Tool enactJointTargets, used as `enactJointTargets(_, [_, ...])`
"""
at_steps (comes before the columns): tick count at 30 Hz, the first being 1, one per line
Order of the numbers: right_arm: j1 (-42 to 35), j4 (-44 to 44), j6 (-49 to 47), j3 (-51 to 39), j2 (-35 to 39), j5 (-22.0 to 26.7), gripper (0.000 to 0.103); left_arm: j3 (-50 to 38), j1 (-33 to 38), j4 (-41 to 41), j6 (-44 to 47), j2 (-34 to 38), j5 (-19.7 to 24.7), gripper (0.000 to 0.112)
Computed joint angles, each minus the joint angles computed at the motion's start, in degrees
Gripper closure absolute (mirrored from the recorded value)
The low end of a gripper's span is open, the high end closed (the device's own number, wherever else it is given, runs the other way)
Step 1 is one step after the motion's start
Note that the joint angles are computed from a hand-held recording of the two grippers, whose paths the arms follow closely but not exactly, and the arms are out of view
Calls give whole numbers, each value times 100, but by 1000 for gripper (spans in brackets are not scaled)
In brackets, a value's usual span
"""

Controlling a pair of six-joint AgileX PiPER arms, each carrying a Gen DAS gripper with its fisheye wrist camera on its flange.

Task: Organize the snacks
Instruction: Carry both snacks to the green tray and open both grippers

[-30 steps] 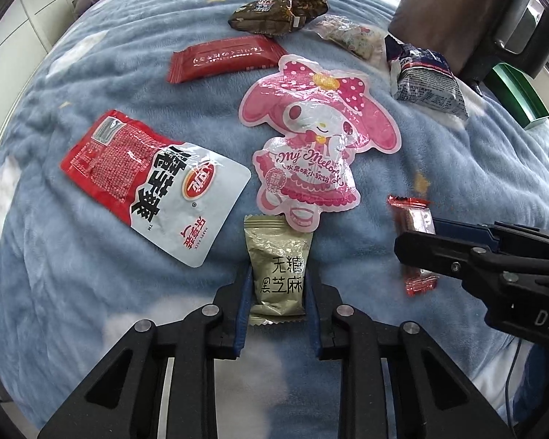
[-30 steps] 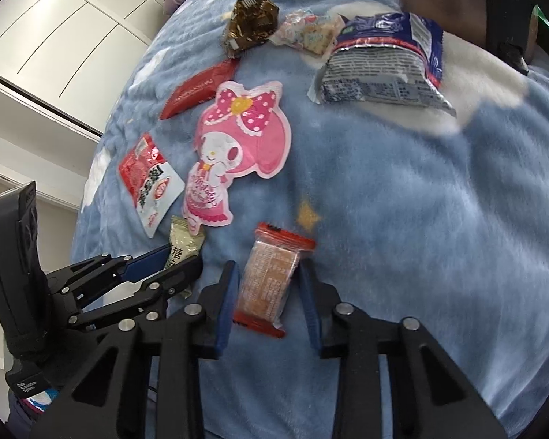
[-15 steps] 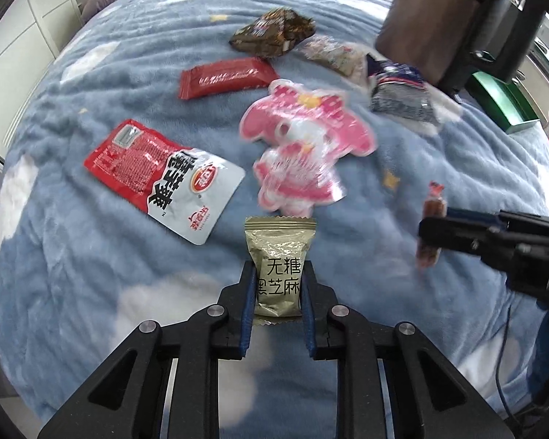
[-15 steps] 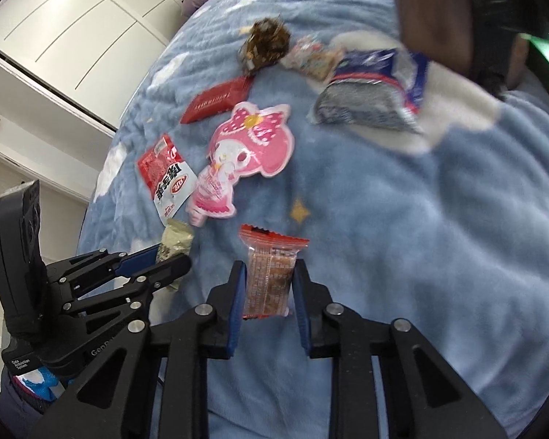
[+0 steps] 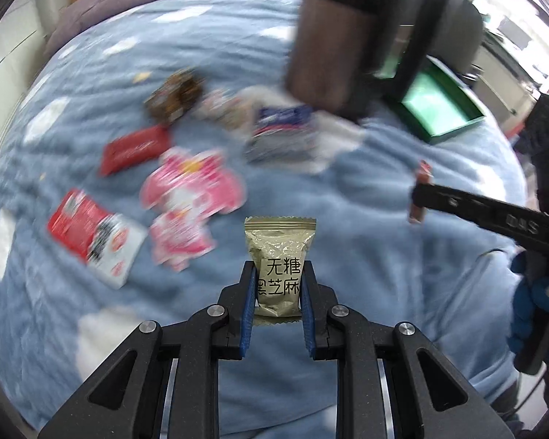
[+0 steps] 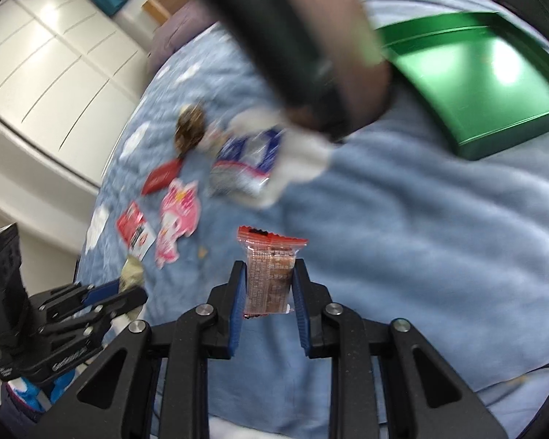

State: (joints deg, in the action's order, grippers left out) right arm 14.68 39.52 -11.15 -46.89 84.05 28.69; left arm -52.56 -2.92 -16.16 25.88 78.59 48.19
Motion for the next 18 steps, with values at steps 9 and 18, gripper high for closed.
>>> enactJointTargets(9, [-2161, -251, -867, -664, -37, 553, 99, -1676, -2414, 650, -1440, 926, 17, 94])
enactJointTargets(18, [-3074, -984, -1086, -2386, 1350, 581, 99, -5096, -3540, 1554, -2676, 3592, 510, 94])
